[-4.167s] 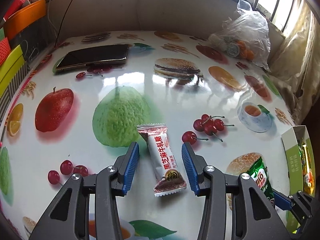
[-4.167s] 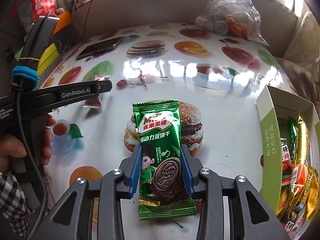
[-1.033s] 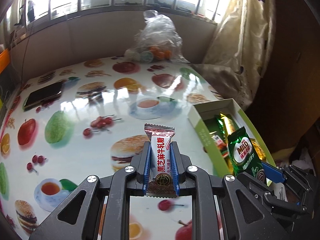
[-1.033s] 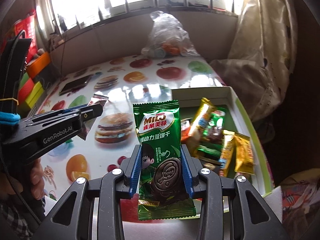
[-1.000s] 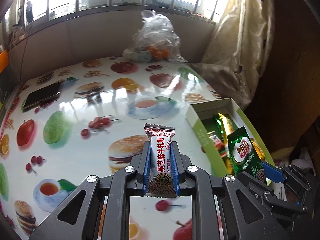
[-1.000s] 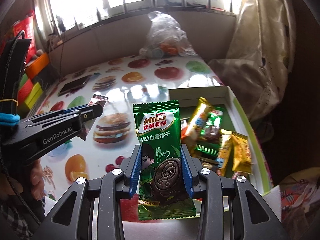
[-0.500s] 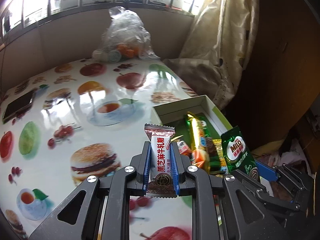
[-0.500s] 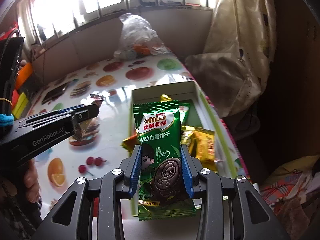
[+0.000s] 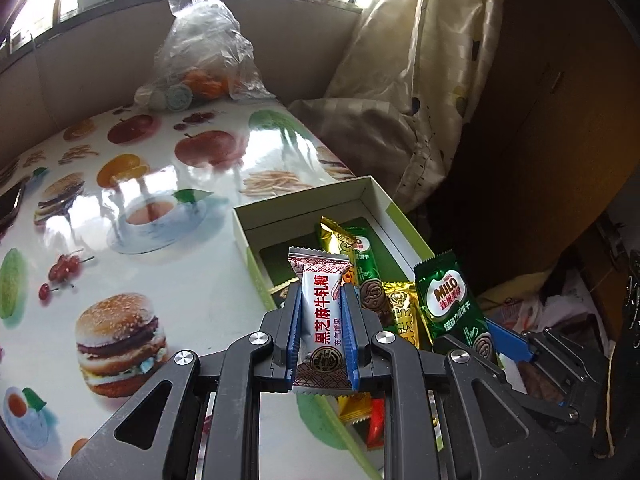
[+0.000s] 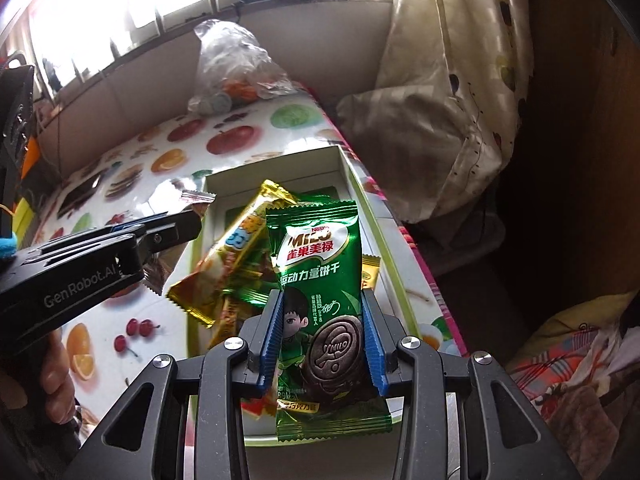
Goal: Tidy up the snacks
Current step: 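Lower both snacks into the box and open both grippers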
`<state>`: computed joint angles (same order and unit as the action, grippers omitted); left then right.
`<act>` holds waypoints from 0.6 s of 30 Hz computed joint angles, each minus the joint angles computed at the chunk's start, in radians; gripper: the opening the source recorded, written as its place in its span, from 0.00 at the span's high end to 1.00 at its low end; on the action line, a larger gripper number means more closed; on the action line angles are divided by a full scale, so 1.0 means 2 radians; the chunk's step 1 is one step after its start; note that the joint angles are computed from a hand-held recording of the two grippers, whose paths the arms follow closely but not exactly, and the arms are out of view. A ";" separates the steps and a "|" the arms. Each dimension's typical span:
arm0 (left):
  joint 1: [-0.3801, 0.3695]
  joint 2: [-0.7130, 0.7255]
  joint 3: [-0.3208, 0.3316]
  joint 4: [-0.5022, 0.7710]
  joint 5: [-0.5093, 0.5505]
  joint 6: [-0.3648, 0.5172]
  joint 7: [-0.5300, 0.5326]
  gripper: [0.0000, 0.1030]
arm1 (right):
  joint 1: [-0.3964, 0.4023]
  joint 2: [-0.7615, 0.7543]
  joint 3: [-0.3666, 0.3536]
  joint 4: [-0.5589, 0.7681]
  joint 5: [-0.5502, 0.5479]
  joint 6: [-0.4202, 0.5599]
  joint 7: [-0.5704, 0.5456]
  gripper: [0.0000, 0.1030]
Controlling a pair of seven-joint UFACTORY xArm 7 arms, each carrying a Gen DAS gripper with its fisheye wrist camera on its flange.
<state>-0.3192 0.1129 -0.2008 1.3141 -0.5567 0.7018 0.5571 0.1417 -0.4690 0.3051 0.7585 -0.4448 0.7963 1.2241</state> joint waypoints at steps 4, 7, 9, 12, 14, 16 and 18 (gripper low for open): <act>-0.002 0.006 -0.003 0.004 0.000 0.002 -0.003 0.81 | -0.003 0.003 -0.006 -0.004 0.001 -0.009 -0.002 0.65; -0.006 0.015 -0.004 0.010 0.010 0.003 -0.012 0.81 | -0.005 0.007 -0.009 -0.006 0.002 -0.015 -0.004 0.65; -0.007 0.016 -0.007 0.009 0.012 0.002 -0.013 0.81 | -0.005 0.007 -0.012 -0.010 0.004 -0.021 -0.007 0.65; -0.010 0.018 -0.009 0.009 0.014 0.000 -0.012 0.81 | -0.007 0.007 -0.012 -0.014 0.003 -0.029 -0.008 0.65; -0.012 0.020 -0.010 0.011 0.019 -0.003 -0.016 0.81 | -0.008 0.008 -0.012 -0.013 0.004 -0.028 -0.010 0.65; -0.013 0.024 -0.010 0.016 0.022 -0.001 -0.021 0.81 | -0.008 0.009 -0.012 -0.013 0.004 -0.030 -0.012 0.65; -0.014 0.026 -0.010 0.018 0.027 -0.002 -0.029 0.81 | -0.009 0.009 -0.012 -0.014 0.004 -0.033 -0.013 0.65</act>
